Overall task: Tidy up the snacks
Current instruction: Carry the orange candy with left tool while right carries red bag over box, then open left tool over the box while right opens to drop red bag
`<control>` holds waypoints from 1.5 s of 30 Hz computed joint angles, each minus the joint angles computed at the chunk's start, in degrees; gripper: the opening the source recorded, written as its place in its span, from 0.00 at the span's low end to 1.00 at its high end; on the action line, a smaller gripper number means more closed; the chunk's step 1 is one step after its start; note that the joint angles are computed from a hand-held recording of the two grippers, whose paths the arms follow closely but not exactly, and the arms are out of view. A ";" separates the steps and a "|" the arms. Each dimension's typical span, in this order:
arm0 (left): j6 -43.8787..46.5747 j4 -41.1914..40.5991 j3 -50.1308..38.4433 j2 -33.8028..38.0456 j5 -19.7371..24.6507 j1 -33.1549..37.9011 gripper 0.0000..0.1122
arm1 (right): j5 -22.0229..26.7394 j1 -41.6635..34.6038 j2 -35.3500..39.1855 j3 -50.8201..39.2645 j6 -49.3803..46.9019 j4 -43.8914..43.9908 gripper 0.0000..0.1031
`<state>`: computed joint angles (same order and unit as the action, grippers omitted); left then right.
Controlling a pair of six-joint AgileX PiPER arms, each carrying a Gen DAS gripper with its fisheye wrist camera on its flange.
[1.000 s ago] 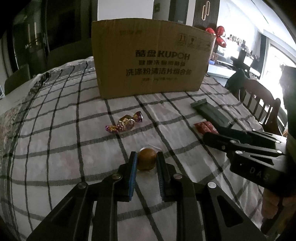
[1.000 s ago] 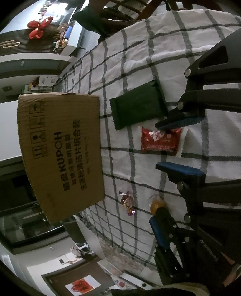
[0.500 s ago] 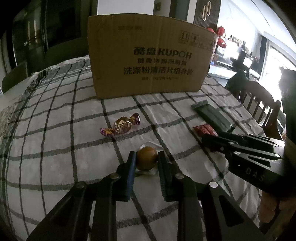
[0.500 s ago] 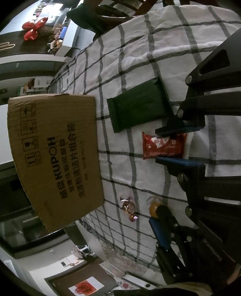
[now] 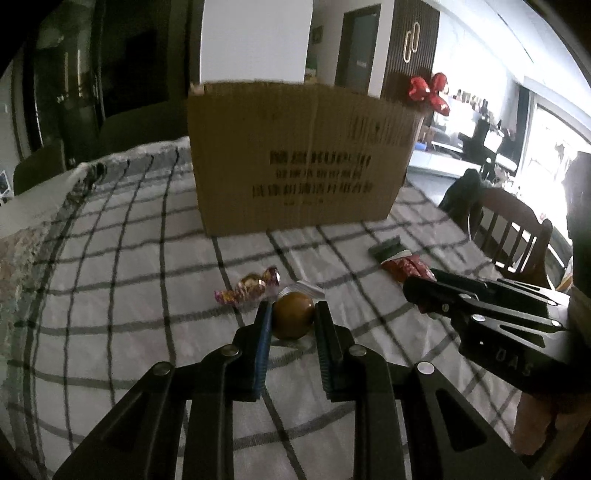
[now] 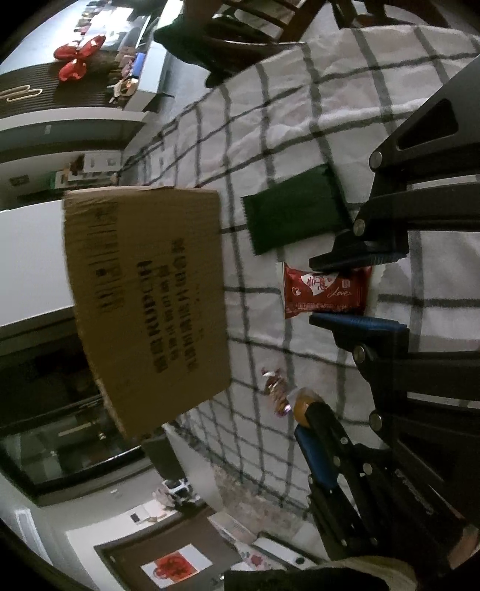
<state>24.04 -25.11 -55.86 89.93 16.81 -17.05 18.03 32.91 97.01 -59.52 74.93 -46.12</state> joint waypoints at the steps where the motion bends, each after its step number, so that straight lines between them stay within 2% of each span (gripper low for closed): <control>1: -0.06 -0.14 -0.12 -0.75 0.03 0.05 0.21 | 0.22 0.20 -0.65 -0.08 0.18 -0.41 0.23; 11: -3.87 3.64 -4.89 -4.07 0.81 -0.12 0.21 | 2.51 0.41 -4.95 -2.91 -1.31 -1.64 0.23; 17: -4.58 5.47 -11.25 -2.66 1.66 0.19 0.21 | 3.24 -1.20 -5.32 -6.95 -4.77 -1.31 0.23; 21: -7.57 10.18 -16.72 -0.41 1.32 0.00 0.21 | 3.69 -2.90 -4.62 -10.98 -8.74 0.32 0.23; 23: -6.39 9.38 -19.04 0.61 1.93 0.41 0.21 | 4.01 -3.83 -4.00 -13.47 -11.60 2.05 0.23; 30: -4.71 8.18 -30.63 7.20 5.68 1.73 0.21 | 4.96 -7.15 0.48 -22.88 -22.16 9.24 0.23; 32: -4.68 8.16 -33.97 9.31 7.07 1.90 0.21 | 5.74 -7.41 1.83 -25.29 -23.05 8.80 0.23; 36: -4.82 7.06 -41.67 14.51 11.19 2.65 0.21 | 7.21 -8.70 5.45 -31.41 -30.17 14.45 0.23; 40: -6.38 6.73 -50.50 20.51 16.61 3.16 0.21 | 9.28 -9.64 9.03 -36.80 -32.28 15.52 0.23; 45: -9.25 9.95 -58.40 25.98 20.86 2.90 0.21 | 11.72 -10.53 12.55 -42.28 -36.23 18.21 0.23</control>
